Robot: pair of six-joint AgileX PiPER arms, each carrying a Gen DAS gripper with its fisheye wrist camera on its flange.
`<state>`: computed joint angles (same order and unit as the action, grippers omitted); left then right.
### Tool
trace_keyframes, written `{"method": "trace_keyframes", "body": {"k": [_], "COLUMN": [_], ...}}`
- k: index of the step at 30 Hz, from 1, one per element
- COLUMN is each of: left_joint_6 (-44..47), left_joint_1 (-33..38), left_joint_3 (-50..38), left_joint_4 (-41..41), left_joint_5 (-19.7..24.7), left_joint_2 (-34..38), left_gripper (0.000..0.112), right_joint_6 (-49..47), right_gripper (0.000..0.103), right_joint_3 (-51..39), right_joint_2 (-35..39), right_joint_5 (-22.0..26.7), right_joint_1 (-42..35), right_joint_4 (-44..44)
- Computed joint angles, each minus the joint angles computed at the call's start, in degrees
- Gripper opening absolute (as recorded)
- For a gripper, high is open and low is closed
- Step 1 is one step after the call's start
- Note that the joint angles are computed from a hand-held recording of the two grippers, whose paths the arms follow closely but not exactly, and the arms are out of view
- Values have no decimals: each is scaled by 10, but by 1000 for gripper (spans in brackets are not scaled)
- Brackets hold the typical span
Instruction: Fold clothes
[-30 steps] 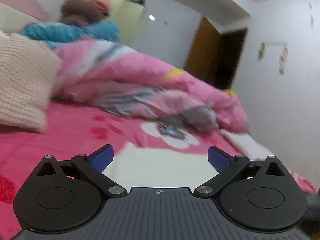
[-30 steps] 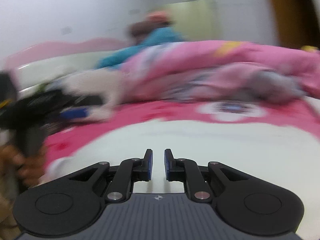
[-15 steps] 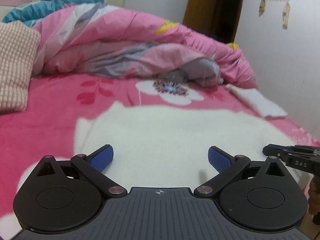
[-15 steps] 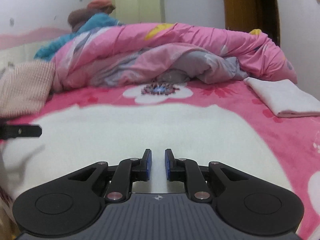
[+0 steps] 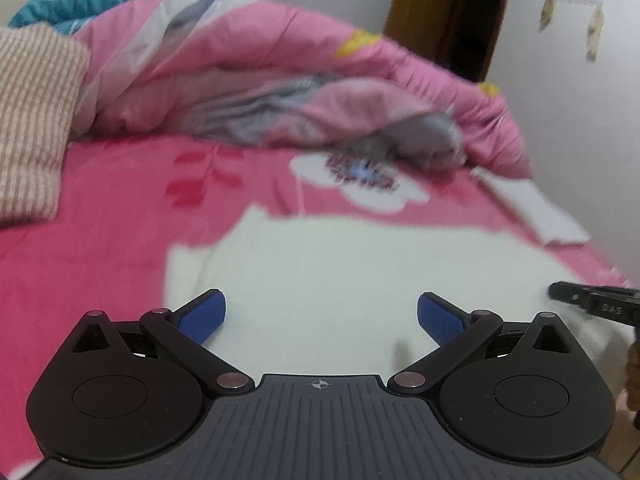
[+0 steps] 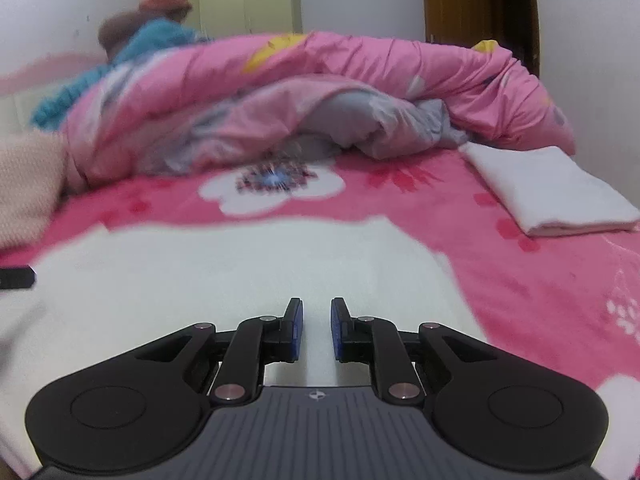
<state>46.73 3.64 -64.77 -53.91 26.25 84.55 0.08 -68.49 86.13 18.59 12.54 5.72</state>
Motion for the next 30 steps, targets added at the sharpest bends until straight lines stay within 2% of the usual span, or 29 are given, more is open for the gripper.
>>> {"method": "trace_keyframes", "body": {"k": [1, 3, 5, 7, 10, 12, 15, 19, 22, 24, 26, 30], "left_joint_6": [6, -11, -22, -70, -15, -2, -61, -56, -87, -156, -177, -133], "left_joint_1": [0, -10, -13, -10, 14, 24, 19, 3, -18, -27, -15, 2], "left_joint_3": [-13, -45, -70, -94, -82, -83, -111, -158, -212, -250, -282, -261], "left_joint_4": [-6, 14, 21, 58, -24, -40, 10, 32, 94, 166, 161, 97], "left_joint_5": [3, 3, 2, 10, 29, 45, 54, 53, 59, 74, 112, 110], "left_joint_2": [6, 31, 65, 112, 113, 114, 117, 129, 166, 212, 241, 234], "left_gripper": [103, 103, 103, 103, 103, 103, 103, 103, 103, 103, 103, 103], "right_joint_6": [-36, -61, -63, -29, -44, -19, 8, -30, -32, -31, -45, -39], "right_gripper": [16, 16, 17, 18, 16, 17, 18, 19, 19, 19, 18, 18], "right_joint_3": [-19, -59, -103, -149, -152, -160, -174, -223, -277, -312, -313, -288], "right_joint_2": [7, 29, 69, 125, 149, 148, 149, 157, 201, 234, 250, 243], "right_joint_5": [7, 18, 36, 74, 73, 83, 103, 125, 151, 169, 164, 139], "right_joint_1": [-7, -13, -20, -28, -44, -36, -27, -28, -22, -21, -33, -30], "right_joint_4": [38, 59, 58, 15, 51, 17, -13, 19, 2, -5, 29, 21]}}
